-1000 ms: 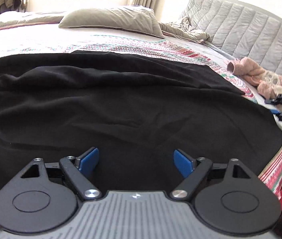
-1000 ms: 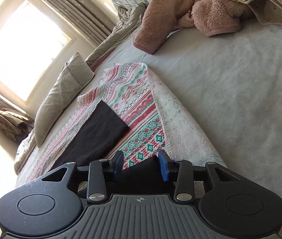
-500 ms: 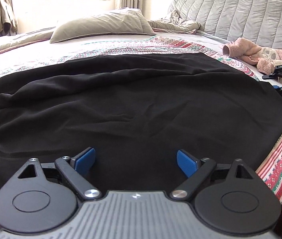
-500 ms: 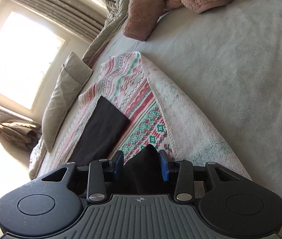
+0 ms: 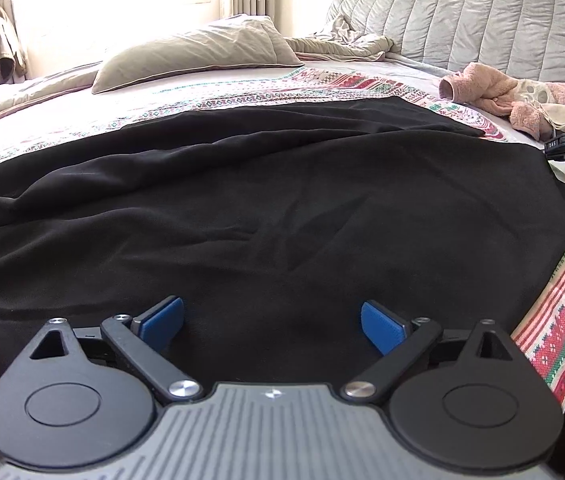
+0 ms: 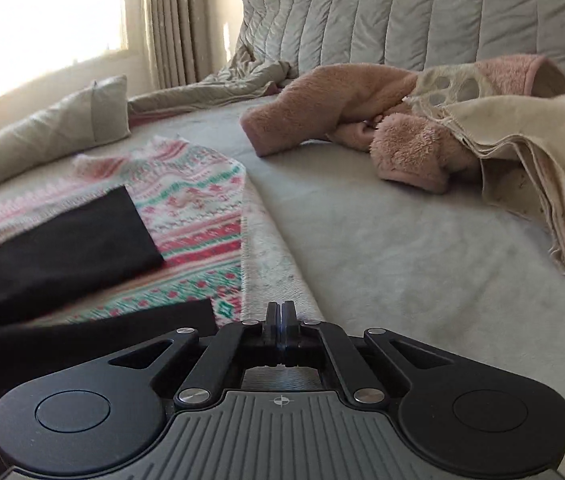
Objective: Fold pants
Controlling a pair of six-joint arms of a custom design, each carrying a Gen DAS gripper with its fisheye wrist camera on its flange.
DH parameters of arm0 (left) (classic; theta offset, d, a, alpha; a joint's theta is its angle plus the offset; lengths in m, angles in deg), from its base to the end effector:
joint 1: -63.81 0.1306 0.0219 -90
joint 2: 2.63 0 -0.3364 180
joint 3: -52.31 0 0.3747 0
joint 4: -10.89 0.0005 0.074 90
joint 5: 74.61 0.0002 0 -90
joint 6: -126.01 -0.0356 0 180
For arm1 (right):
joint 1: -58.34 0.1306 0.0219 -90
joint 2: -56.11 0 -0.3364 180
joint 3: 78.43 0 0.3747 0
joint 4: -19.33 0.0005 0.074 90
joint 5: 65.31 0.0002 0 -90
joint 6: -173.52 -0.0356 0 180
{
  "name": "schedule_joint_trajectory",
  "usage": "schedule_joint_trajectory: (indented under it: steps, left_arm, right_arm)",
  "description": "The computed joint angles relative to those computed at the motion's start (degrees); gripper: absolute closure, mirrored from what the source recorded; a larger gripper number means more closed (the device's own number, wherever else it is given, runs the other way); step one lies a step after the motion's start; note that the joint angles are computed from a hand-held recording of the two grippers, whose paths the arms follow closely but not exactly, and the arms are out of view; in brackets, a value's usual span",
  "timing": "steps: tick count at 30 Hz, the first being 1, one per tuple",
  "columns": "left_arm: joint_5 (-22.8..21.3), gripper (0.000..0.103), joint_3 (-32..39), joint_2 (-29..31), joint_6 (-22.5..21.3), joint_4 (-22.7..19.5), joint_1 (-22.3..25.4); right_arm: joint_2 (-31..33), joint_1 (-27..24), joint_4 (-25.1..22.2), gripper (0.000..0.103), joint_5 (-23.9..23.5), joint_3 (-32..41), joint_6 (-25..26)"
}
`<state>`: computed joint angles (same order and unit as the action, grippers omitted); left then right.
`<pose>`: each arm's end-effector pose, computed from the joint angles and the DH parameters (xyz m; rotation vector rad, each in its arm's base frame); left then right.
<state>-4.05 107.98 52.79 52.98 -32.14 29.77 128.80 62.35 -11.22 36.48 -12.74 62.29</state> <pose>0.2421 -0.1498 0.3360 0.1681 2.2608 -0.0760 0.3795 0.0188 0.3396 0.4414 2.1656 0.0152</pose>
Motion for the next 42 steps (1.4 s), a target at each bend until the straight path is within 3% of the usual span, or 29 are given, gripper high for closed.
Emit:
schedule_joint_trajectory:
  steps: [1,4,5,6,8,11,13,16,19,21,22,23,29,31,32,33,35,38,42]
  left_arm:
    - [0.2,0.000,-0.1,-0.2,0.2,-0.1,0.0]
    - [2.4,0.000,-0.7,-1.6,-0.6,0.5,-0.4]
    - [4.0,0.000,-1.3,-2.2,-1.8,1.4,-0.5]
    - [5.8,0.000,-1.5,-2.4,-2.9,2.2,-0.8]
    - [9.8,0.000,-1.4,-2.1,-5.2,3.7,-2.1]
    - [13.2,0.000,0.1,1.1,-8.1,6.1,-5.6]
    - [13.0,0.002,1.8,4.7,-9.5,6.6,-8.4]
    - [10.6,0.003,3.4,9.4,-12.8,10.1,-12.5]
    - [11.8,0.007,5.8,13.4,-13.2,12.1,-13.2]
    - [12.3,0.008,7.7,15.8,-12.4,12.2,-13.8]
    - [12.4,0.009,8.6,16.9,-12.2,12.0,-13.9]
    - [11.5,0.009,9.5,17.7,-11.5,11.3,-14.9]
    - [10.1,0.020,12.6,19.6,-9.6,8.8,-16.1]
    - [8.8,0.027,12.9,20.0,-8.8,8.9,-16.5]
    - [8.0,0.038,13.0,20.2,-8.4,9.0,-16.7]
    - [7.2,0.061,13.2,20.3,-8.0,8.9,-16.9]
    - [6.1,0.084,14.2,20.8,-6.4,7.9,-17.3]
    - [9.3,0.084,14.5,20.0,-5.7,6.3,-16.6]
    - [13.9,0.084,15.0,19.6,-8.0,2.6,-15.6]
  right_arm:
    - [-0.8,-1.4,-0.2,0.102,-3.0,-0.3,-2.4]
    - [-3.6,-6.1,0.8,0.073,-14.6,-1.6,-10.9]
    - [-4.4,-7.3,1.3,0.054,-17.0,-2.2,-12.6]
    - [-5.6,-8.2,1.0,0.046,-19.4,-2.5,-14.0]
    - [-7.6,-9.6,-2.2,0.046,-22.1,-2.3,-14.7]
    - [-10.4,-11.1,-11.3,0.046,-25.1,-1.0,-12.8]
    - [-11.8,-11.3,-16.6,0.046,-25.4,-0.7,-11.2]
    - [-14.8,-11.5,-20.3,0.046,-28.2,-2.8,-7.7]
    - [-17.2,-9.9,-20.3,0.053,-29.8,-5.2,-5.8]
    - [-17.8,-7.5,-20.6,0.074,-25.7,-5.6,-4.4]
    - [-17.9,-6.9,-20.5,0.078,-24.9,-5.5,-4.4]
    - [-18.2,-7.0,-20.4,0.088,-25.8,-5.5,-5.0]
    - [-22.1,-7.5,-21.2,0.092,-25.8,-4.5,-6.1]
    - [-22.9,-8.0,-22.2,0.092,-26.1,-4.0,-5.9]
    - [-23.2,-8.1,-22.9,0.092,-26.2,-3.8,-5.3]
    - [-23.3,-8.0,-23.8,0.092,-25.8,-3.6,-4.6]
    - [-23.0,-7.6,-25.7,0.092,-25.0,-3.2,-3.4]
    - [-22.5,-6.2,-28.6,0.092,-22.0,-3.0,-1.8]
    - [-20.6,-4.8,-32.7,0.091,-20.6,-2.7,2.3]
